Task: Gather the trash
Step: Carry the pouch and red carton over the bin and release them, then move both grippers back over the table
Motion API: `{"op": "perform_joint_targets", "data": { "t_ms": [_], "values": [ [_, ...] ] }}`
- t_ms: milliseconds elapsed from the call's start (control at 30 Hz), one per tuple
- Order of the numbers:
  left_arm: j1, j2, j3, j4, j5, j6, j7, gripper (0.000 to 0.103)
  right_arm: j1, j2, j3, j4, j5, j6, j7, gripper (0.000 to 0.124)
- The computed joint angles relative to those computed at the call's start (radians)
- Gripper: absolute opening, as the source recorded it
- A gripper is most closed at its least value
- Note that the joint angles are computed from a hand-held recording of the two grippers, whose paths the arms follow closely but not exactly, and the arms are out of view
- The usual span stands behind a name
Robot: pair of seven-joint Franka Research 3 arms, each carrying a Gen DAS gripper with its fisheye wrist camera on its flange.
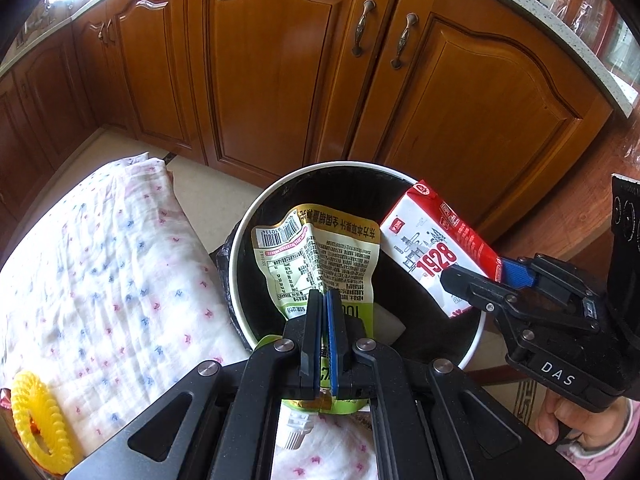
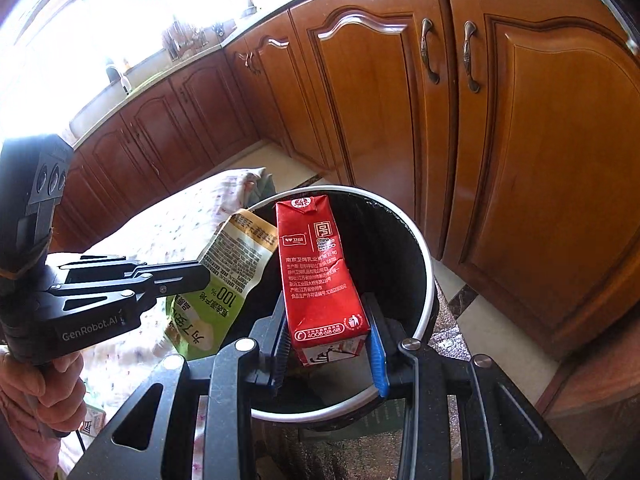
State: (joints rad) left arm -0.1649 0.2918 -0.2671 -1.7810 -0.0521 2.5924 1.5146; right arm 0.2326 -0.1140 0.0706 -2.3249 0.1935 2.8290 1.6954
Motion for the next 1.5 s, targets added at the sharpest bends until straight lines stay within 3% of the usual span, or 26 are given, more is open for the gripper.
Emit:
{"op": "perform_joint_targets", "data": {
  "t_ms": [233, 300, 433, 600, 667, 767, 900, 1033, 1200, 1367, 1500],
  "values": [
    [0.003, -0.026, 0.000, -0.003, -0.010, -0.028, 0.018, 0.001, -0.003, 0.024, -0.002, 0.030, -0.015, -0.021, 0.014, 0.034],
    [0.001, -0.026, 0.001, 0.004, -0.012, -0.040, 0.012, 0.006, 0.004, 0.026, -0.009, 0.034, 0.024, -0.025, -0.009, 0.035],
    [0.007, -0.046, 0.001, -0.013, -0.034, -0.022, 0.019, 0.030, 0.013, 0.013, -0.014, 0.016, 0.085, -0.002, -0.046, 0.044],
    [0.022, -0.114, -0.002, -0.102, -0.098, 0.049, 0.045, 0.037, 0.038, -0.027, -0.023, -0.027, 0.205, 0.056, -0.114, 0.058],
    [0.029, -0.163, 0.000, -0.170, -0.149, 0.101, 0.054, 0.051, 0.063, -0.048, -0.031, -0.054, 0.282, 0.101, -0.158, 0.072],
    [0.028, -0.238, 0.011, -0.280, -0.228, 0.181, 0.073, 0.054, 0.107, -0.084, -0.038, -0.101, 0.387, 0.179, -0.207, 0.087],
    [-0.001, -0.350, 0.047, -0.431, -0.330, 0.267, 0.094, 0.058, 0.146, -0.119, -0.028, -0.150, 0.436, 0.256, -0.198, 0.091],
    [-0.037, -0.478, 0.093, -0.588, -0.327, 0.348, 0.038, 0.059, 0.234, -0.143, -0.054, -0.193, 0.500, 0.335, -0.204, 0.093],
    [-0.062, -0.633, 0.137, -0.760, -0.283, 0.417, -0.054, 0.060, 0.444, -0.159, -0.172, -0.225, 0.569, 0.421, -0.243, 0.093],
    [-0.055, -0.780, 0.136, -0.897, -0.222, 0.423, -0.168, 0.060, 0.542, -0.175, -0.215, -0.251, 0.534, 0.448, -0.197, 0.093],
    [-0.051, -0.893, 0.147, -0.977, -0.173, 0.382, -0.231, 0.060, 0.637, -0.180, -0.271, -0.268, 0.502, 0.466, -0.152, 0.093]
  ]
}}
